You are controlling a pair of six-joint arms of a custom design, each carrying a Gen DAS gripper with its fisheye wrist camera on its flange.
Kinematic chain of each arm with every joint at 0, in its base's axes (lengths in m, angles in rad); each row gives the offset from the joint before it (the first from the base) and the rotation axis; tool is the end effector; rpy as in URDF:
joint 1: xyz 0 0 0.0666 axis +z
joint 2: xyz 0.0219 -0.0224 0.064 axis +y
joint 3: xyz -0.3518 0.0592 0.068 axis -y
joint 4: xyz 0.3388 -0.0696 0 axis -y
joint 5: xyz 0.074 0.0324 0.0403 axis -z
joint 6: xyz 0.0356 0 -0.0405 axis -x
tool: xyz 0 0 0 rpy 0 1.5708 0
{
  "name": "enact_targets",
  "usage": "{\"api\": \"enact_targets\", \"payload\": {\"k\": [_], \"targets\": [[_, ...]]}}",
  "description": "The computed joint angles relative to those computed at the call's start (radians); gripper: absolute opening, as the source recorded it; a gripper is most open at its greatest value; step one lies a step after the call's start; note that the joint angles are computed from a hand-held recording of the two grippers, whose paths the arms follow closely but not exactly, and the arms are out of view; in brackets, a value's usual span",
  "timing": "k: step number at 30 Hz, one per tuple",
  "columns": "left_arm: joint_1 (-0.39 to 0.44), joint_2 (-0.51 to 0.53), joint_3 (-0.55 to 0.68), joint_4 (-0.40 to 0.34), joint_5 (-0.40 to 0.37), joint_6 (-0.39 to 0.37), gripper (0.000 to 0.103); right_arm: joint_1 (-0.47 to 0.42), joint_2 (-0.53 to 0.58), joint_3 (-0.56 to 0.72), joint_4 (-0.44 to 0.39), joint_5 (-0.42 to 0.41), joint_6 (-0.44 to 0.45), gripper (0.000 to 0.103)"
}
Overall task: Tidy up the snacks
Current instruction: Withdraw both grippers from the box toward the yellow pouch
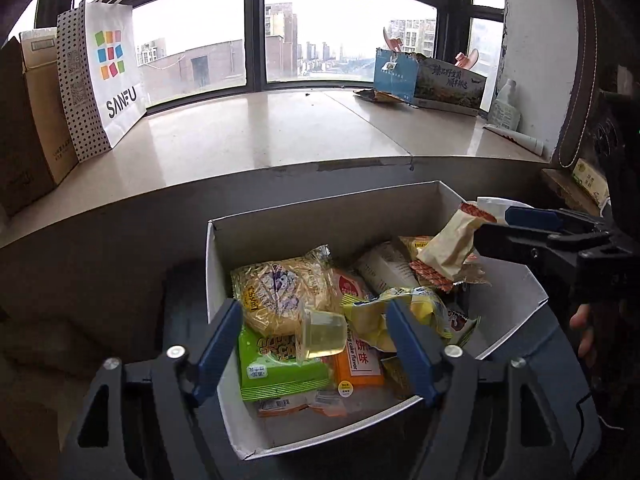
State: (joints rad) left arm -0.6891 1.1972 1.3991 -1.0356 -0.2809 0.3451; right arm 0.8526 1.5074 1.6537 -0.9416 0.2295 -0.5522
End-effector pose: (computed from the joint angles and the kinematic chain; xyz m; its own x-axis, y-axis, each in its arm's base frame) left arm 0.2849 -0.2224 0.4706 -0.6958 0.1521 -0.7019 0.2462 0.9686 -0.0342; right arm 0.3213 0.3548 0.4577 -0.7297 -0.0587 -0.6812 -0.2886 0.9297 0.2289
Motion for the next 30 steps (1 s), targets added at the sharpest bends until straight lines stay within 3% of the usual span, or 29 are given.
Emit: {"api": "enact_targets", "payload": {"k": [5,13,17,23,26,28,30], "targets": [[0.016,-0.038,-0.027,0.016,0.001,0.047,0.103,-0.032,-0.060,-0.091,0.036,0.001,-0.021,0.103],[-0.027,-0.095,-0.053,0.022,-0.028,0.058,0.103,0.052,-0.152,-0.163,0.076,0.077,-0.145,0.103],[-0.112,-0.137,-0.055,0.009,-0.093,0.067,0.103,0.067,-0.196,-0.197,0.120,0.062,-0.134,0.103],[-0.299,-0.209,-0.062,-0.050,-0.230,0.114,0.103,0.213,-0.339,-0.350,0.238,0.141,-0.110,0.103],[-0.396,-0.229,-0.062,-0.099,-0.303,0.179,0.103,0.257,-0.395,-0.425,0.297,0.176,-0.093,0.103],[-0.465,-0.245,-0.070,-0.123,-0.342,0.251,0.103,0.349,-0.421,-0.444,0.265,0.268,-0.120,0.103],[-0.538,-0.265,-0.091,-0.132,-0.369,0.339,0.103,0.375,-0.463,-0.491,0.265,0.300,-0.113,0.103]]}}
